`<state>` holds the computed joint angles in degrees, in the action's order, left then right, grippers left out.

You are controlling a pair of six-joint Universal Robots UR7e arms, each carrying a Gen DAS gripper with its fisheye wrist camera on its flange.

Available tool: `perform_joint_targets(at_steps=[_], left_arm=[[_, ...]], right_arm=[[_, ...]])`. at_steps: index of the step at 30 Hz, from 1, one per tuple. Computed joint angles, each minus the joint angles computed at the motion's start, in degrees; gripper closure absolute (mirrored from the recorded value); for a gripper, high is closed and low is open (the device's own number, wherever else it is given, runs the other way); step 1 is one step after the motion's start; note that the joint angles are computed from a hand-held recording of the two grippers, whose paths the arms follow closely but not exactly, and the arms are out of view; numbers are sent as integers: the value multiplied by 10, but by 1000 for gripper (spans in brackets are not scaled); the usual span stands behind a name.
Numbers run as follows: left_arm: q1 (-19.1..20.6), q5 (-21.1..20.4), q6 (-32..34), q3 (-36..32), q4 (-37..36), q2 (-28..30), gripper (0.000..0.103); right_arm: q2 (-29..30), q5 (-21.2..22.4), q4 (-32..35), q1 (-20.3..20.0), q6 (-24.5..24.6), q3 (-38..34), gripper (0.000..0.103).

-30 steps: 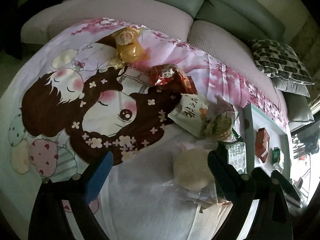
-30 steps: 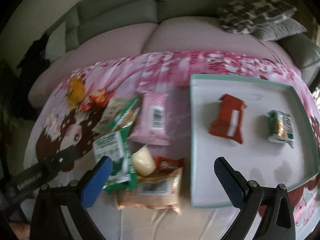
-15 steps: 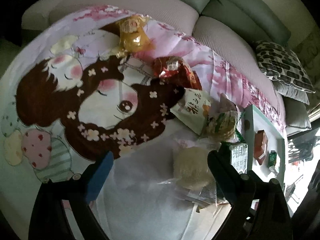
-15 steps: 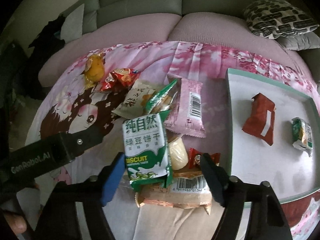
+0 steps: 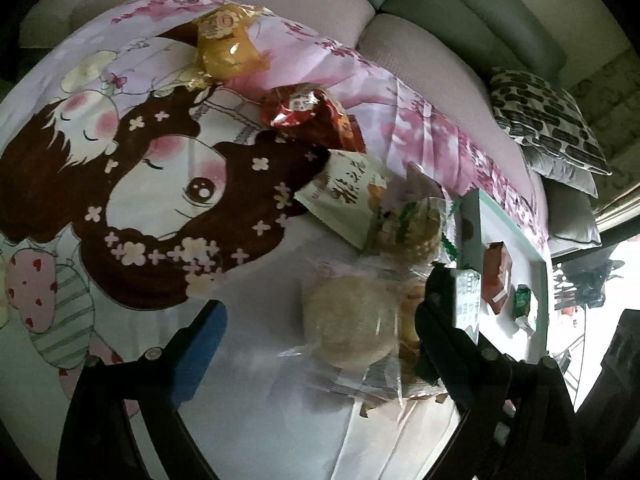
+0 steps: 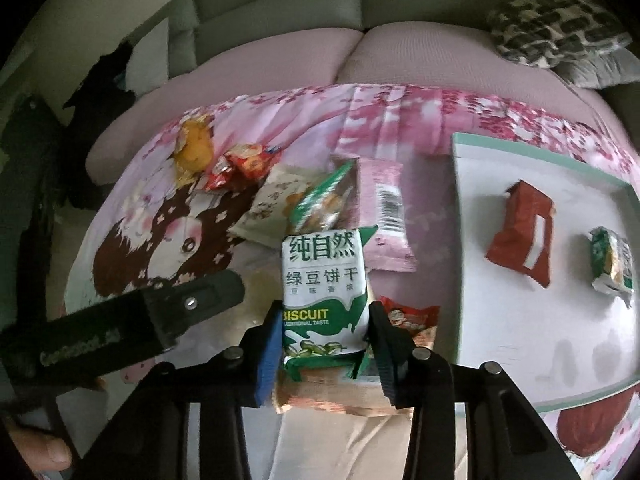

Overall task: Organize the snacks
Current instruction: 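Reach right gripper to the green BISCUIT box and grasp it, then grasp the clear-bagged bun with left gripper while right gripper lifts the BISCUIT box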

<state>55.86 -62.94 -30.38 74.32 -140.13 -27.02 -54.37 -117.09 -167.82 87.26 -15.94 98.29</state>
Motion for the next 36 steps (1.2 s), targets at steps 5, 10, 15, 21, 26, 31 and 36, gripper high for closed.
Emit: perform_joint_targets(at_steps=[5,10,15,21,26,31,36], left_arm=[[1,-8,3,-5,6,3,12],[4,-24,5,-12,11,8,13],[3,-31,13,-28,27,20,20],[7,-46,11,-45,48,33,43],[8,-50,13,-37,30,29,45],[5,-44,17,-21,2,18,46],[3,-35,14,-10,-14,10,46]], right_arm=[[-6,-4,3,-6,6,0,60],[-11,-4,8,-12,13,0,60],[-15,-5,15,-18,26,0,61],[-16,-5,20,-19,32,-1,60],[-19,-1,15,-19,30,2,61],[-21,2,13,-19,27,4,61],[-29,20,-4,-19,25,13,61]])
